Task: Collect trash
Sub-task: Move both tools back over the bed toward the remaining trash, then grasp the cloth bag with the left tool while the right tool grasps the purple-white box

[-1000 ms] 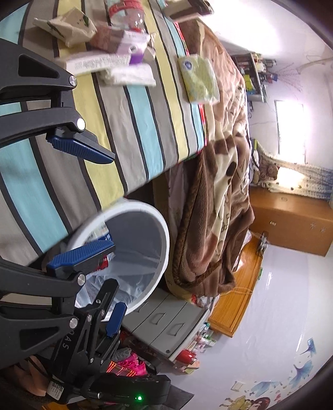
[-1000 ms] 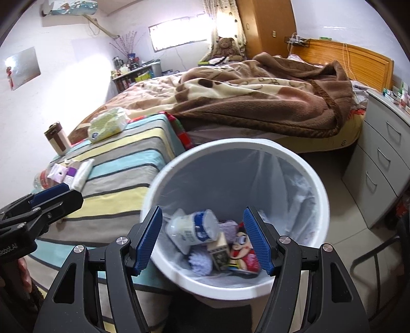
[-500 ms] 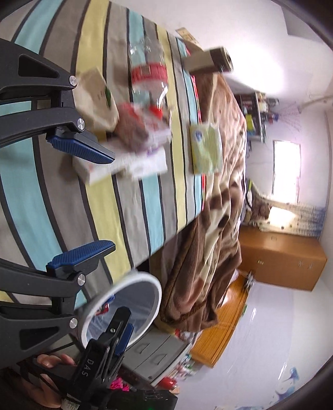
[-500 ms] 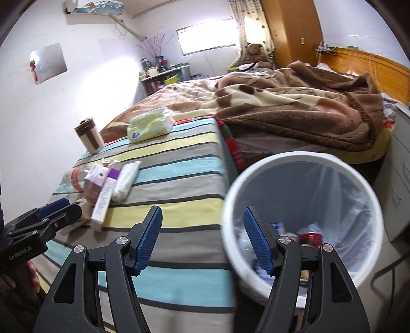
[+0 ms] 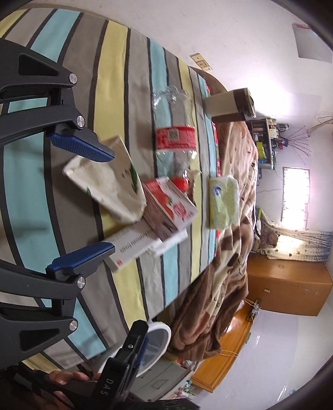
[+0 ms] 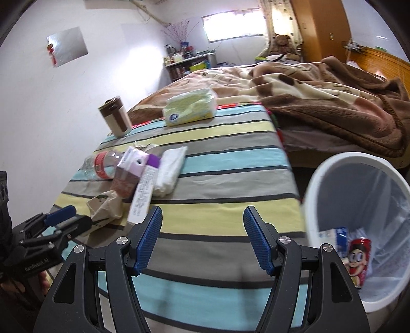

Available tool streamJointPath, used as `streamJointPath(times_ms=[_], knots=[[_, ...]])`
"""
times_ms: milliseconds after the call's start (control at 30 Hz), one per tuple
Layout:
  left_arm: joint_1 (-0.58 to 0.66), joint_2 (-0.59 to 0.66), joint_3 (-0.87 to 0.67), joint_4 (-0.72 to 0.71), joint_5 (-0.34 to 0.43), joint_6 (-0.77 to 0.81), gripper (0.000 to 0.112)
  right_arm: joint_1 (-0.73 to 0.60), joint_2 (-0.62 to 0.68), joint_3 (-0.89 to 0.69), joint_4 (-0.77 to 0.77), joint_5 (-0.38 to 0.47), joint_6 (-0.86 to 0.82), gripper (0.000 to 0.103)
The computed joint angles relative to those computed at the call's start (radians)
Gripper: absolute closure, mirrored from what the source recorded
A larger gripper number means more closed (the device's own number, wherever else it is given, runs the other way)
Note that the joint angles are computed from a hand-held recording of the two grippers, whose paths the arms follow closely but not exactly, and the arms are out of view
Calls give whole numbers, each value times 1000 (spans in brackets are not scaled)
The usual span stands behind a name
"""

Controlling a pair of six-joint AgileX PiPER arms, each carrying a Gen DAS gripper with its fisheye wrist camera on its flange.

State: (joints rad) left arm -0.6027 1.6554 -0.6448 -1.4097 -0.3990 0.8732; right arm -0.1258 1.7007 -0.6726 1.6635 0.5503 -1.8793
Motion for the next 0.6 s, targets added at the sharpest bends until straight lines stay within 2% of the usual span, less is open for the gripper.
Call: streamJointPath(times_ms=[167, 300, 367, 533, 600], knots=[[42, 21, 4, -15, 19, 44, 47, 68, 20, -38, -50, -12, 79, 36], [88, 40, 2, 47, 68, 23, 47, 112, 56, -84, -134, -7, 188, 36], [101, 48, -2, 42, 70, 40, 47, 135, 69, -97, -150, -19, 210, 36], [152, 49, -8, 137, 113, -10, 47, 192, 107, -148, -240, -66, 326, 36], [167, 52, -13, 157, 126, -8, 47, 202, 122, -169, -269, -58, 362, 36]])
